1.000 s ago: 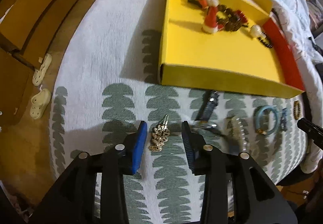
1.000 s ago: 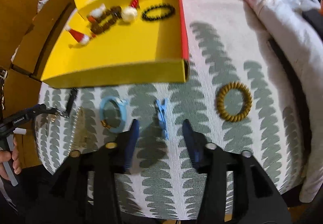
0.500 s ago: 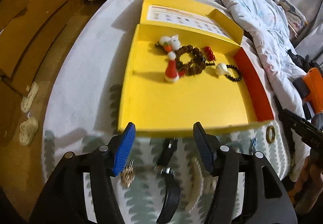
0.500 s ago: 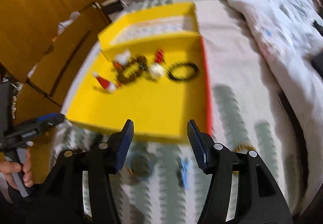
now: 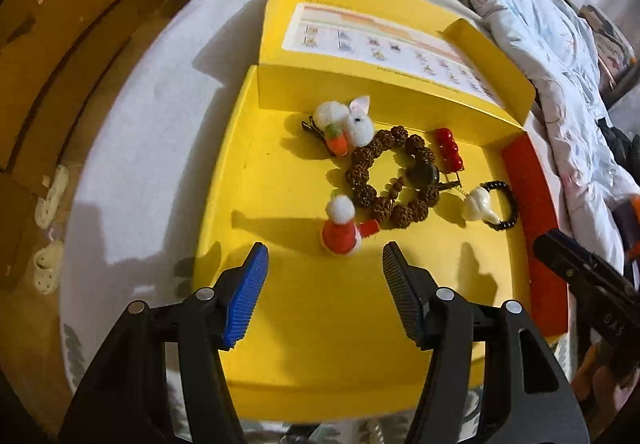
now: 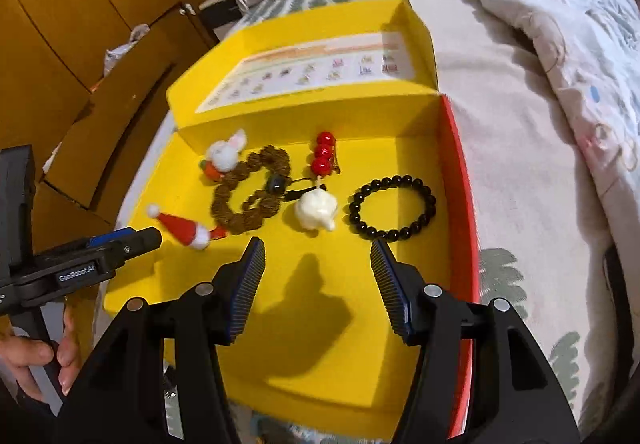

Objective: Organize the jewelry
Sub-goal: 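Return both tools to the box and grasp the red Santa-hat clip with the left tool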

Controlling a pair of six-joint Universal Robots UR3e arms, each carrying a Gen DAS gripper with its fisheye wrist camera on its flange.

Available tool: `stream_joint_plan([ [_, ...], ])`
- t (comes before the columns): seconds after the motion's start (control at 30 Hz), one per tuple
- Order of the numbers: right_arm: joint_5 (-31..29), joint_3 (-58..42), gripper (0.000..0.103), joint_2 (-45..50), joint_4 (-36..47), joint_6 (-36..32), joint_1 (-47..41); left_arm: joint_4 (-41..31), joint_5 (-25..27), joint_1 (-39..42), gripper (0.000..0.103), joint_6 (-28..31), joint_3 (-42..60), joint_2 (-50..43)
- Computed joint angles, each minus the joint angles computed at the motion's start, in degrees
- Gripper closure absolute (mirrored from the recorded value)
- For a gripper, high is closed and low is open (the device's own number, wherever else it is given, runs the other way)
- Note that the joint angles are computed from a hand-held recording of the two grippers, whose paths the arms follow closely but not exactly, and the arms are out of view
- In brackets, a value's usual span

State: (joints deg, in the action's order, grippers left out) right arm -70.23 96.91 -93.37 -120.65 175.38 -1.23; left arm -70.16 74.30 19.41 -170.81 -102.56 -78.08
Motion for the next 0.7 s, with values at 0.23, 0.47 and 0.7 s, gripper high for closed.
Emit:
stream_joint_plan([
  [0.23, -5.2, -1.9, 0.052, 7.1, -3.4, -0.1, 1.8, 1.8, 0.6, -1.3, 0.048, -1.1, 2.0, -5.3],
  [0.47, -3.0, -3.1, 0.056, 8.3, -5.9, -0.2, 1.9, 0.6, -0.7, 0.0, 0.056, -0.8, 3.5, -6.8],
  [0.7, -6.5, -9.6, 0.056, 14.4, -3.7, 0.7, 7.1, -0.3, -1.2, -0.1, 0.063, -0.5, 4.5, -8.2],
])
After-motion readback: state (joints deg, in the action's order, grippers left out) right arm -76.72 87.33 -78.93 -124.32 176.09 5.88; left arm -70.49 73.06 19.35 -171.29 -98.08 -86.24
